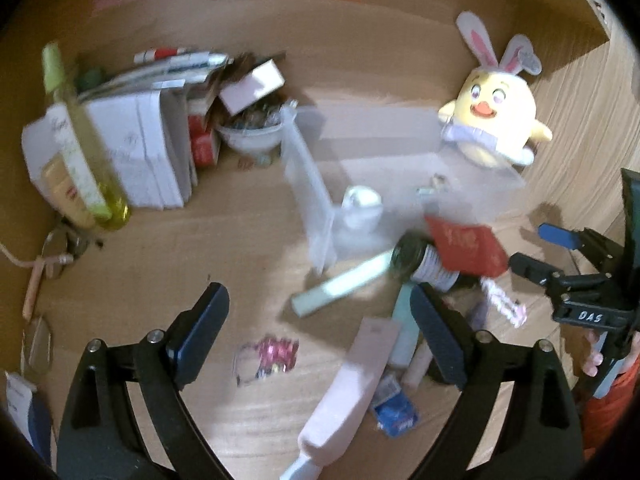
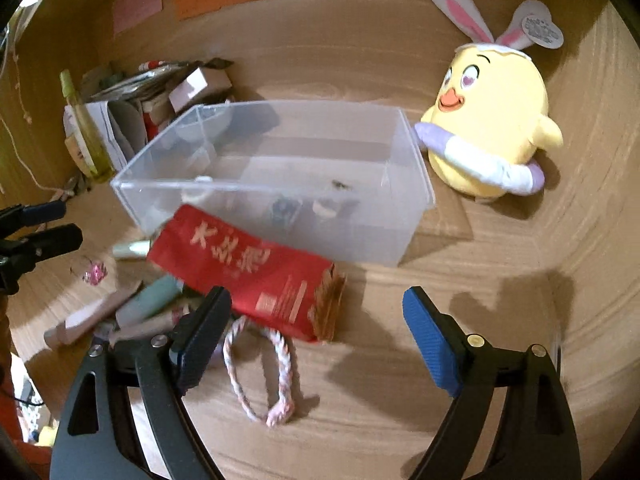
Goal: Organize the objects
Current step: 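Grasp the braided cord with the right gripper while the left grasps the white cap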
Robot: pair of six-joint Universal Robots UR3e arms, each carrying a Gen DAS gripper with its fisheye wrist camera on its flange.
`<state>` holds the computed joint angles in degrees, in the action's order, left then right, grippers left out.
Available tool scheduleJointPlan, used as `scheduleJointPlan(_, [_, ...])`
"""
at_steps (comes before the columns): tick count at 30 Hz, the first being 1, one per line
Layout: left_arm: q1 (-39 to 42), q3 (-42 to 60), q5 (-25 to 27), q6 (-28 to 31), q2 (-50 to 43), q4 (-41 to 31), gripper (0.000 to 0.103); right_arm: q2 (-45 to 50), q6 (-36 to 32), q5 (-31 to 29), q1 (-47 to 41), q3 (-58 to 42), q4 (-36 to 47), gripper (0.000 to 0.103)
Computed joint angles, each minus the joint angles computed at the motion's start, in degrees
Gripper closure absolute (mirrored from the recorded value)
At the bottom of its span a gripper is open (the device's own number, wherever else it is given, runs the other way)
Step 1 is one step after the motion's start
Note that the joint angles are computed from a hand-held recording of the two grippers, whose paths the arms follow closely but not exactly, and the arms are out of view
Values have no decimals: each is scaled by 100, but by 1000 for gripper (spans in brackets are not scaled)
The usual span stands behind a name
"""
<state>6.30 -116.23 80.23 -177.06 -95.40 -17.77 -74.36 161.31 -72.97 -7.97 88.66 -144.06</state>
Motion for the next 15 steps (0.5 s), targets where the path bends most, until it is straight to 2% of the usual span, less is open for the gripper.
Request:
scheduleJointPlan(5, [-50, -423, 277, 169, 65, -124, 10, -270, 82, 165, -147, 493, -69, 17])
scheduleJointPlan(15, [2, -1223, 312, 459, 666, -196, 10, -439, 170, 556, -350, 912, 202, 19])
